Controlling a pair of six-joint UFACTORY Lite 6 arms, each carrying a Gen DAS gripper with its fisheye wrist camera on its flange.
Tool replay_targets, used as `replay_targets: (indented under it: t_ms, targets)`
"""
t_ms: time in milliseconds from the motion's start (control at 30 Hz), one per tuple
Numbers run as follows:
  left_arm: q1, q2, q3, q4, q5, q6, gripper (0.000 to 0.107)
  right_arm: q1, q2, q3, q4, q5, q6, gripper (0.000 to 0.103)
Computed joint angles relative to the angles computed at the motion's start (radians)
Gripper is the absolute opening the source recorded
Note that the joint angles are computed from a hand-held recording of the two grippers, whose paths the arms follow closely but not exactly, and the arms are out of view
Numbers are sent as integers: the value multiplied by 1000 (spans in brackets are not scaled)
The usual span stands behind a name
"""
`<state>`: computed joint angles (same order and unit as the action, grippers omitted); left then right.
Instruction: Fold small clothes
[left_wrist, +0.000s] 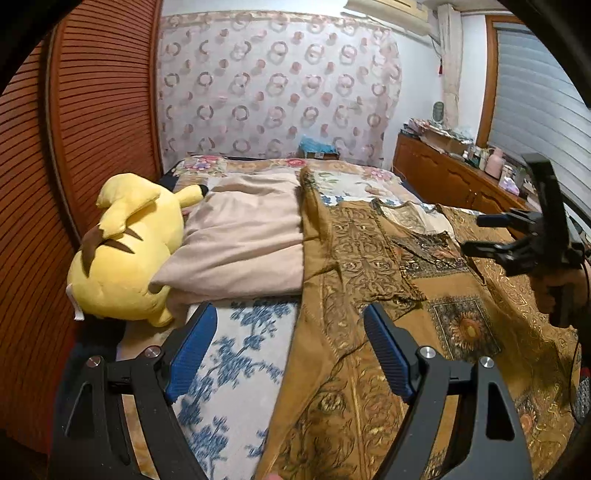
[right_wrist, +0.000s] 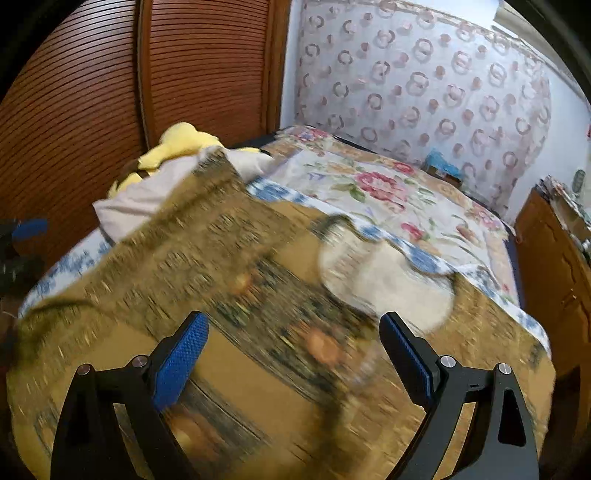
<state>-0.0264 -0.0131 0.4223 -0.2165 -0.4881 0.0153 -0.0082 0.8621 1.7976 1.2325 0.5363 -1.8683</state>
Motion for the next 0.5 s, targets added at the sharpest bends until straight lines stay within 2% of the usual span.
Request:
replay_targets:
  t_ms: [267, 400, 500]
  targets:
    - [-35, 131, 179, -34, 79, 78, 82, -113, 95, 106, -107, 33, 122, 94]
    - [-15, 214, 278, 106, 128, -26, 82, -130, 144, 188, -200, 59, 227, 94]
    - [-29, 279, 363, 2, 165, 98, 82, -129, 143, 175, -212, 46, 233, 94]
